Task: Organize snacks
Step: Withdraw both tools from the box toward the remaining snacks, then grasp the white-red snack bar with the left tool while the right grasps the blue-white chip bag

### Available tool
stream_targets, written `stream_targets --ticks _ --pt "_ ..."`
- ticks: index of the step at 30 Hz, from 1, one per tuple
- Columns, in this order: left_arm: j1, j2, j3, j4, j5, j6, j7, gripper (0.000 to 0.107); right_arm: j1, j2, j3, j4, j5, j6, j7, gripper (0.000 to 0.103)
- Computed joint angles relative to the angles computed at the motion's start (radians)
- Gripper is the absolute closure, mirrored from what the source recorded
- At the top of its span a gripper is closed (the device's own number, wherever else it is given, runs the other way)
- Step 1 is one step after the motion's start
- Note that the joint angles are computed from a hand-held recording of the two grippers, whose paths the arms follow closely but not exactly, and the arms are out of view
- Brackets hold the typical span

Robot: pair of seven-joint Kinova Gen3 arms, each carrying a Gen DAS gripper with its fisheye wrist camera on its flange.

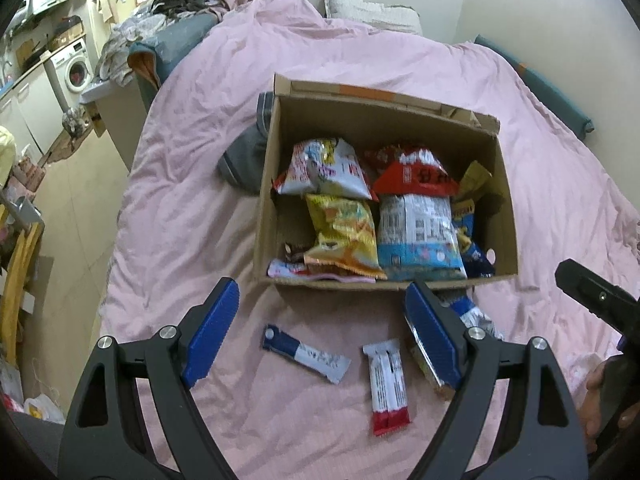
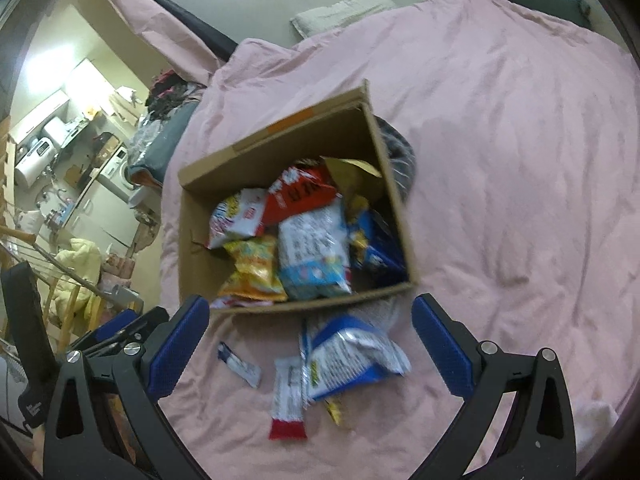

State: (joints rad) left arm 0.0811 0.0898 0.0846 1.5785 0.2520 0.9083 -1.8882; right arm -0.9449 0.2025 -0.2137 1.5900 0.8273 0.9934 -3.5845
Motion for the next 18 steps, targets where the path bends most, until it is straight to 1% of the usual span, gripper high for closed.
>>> stream_targets --ticks 3,6,10,14,18 --pt "0.004 -0.009 0.0 0.022 -0.009 -0.001 0.002 0.024 -0.001 -0.02 -0.009 0.037 -0.025 0.001 -0.036 0.0" --pt "0.009 -0.018 0.0 0.044 -0.018 -0.004 0.008 0.024 0.014 -0.029 -0.019 0.056 -0.073 -0.004 -0.043 0.0" --pt "0.012 -0.02 -0.001 0.064 -0.028 0.004 0.017 0.024 0.037 -0.047 -0.026 0.104 -0.12 -0.064 -0.083 0.0" --pt "0.014 -0.026 -0.002 0.089 -0.034 0.003 0.025 0.024 0.051 -0.047 -0.032 0.117 -0.162 -0.087 -0.091 0.0" --pt "0.014 -0.029 -0.004 0.101 -0.039 0.005 0.034 0.024 0.076 -0.059 -0.028 0.157 -0.213 -0.159 -0.106 0.0"
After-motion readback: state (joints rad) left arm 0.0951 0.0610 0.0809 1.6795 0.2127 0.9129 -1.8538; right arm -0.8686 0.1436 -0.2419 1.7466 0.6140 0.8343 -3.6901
